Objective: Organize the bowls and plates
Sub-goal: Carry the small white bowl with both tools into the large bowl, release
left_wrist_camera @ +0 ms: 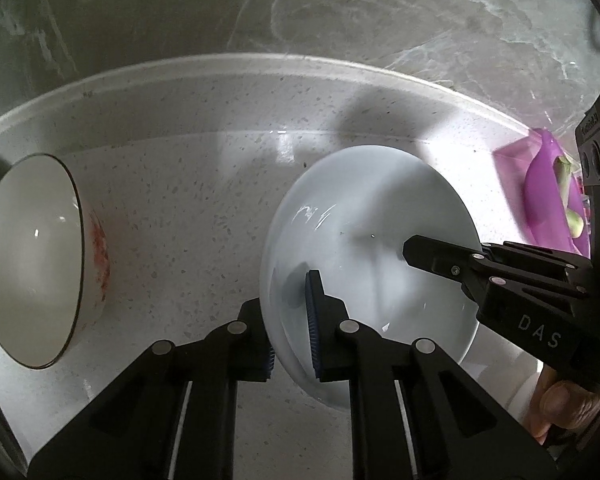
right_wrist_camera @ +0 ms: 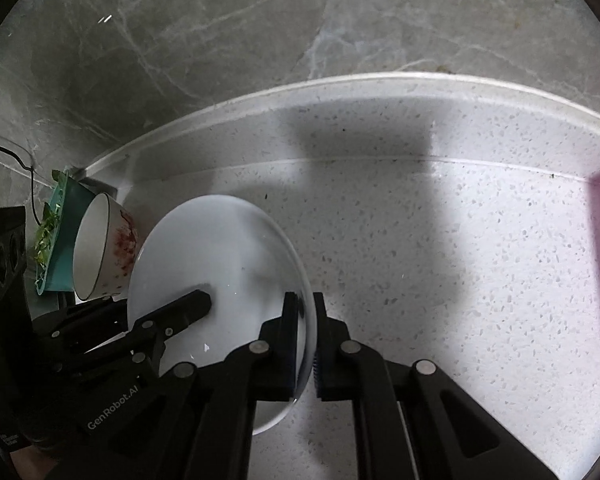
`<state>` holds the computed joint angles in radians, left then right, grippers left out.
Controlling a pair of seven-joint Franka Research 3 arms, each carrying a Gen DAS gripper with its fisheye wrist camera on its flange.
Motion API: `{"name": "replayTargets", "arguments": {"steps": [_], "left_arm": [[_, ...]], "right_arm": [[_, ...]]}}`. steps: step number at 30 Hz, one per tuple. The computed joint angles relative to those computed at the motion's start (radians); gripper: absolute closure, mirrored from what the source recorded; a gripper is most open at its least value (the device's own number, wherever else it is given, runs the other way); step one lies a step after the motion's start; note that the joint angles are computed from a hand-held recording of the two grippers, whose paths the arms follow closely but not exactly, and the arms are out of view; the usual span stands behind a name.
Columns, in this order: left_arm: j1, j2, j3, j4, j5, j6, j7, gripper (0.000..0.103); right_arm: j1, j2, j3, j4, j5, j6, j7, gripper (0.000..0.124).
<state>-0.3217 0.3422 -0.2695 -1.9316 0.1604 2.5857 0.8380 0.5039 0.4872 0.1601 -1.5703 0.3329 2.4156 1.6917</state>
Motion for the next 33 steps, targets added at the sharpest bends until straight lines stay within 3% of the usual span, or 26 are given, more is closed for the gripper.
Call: {"name": "replayTargets", "arguments": {"steps": [7,20,33], "left_arm": [[-0.026,-0.039,-0.016,0.017,0.011,-0.019,0.007,0.092],[-0.152,-0.029,-0.085,0.118,0.001,-0.049,0.067,0.092],[-0.308,0.106,-0.161,0.277,-0.044,-0.101,0.169,0.092]], "right_arm": [[-0.02,-0.127,-0.002,-0.134,0.024,0.053,-0.004,0.116],[-0.074,-0.581,-0.021,-0.625,0.049,0.162,0.068,0.116],[-0.163,-1.064,-0.046,-1.062,0.048,0.09,0.167,0.116]]}}
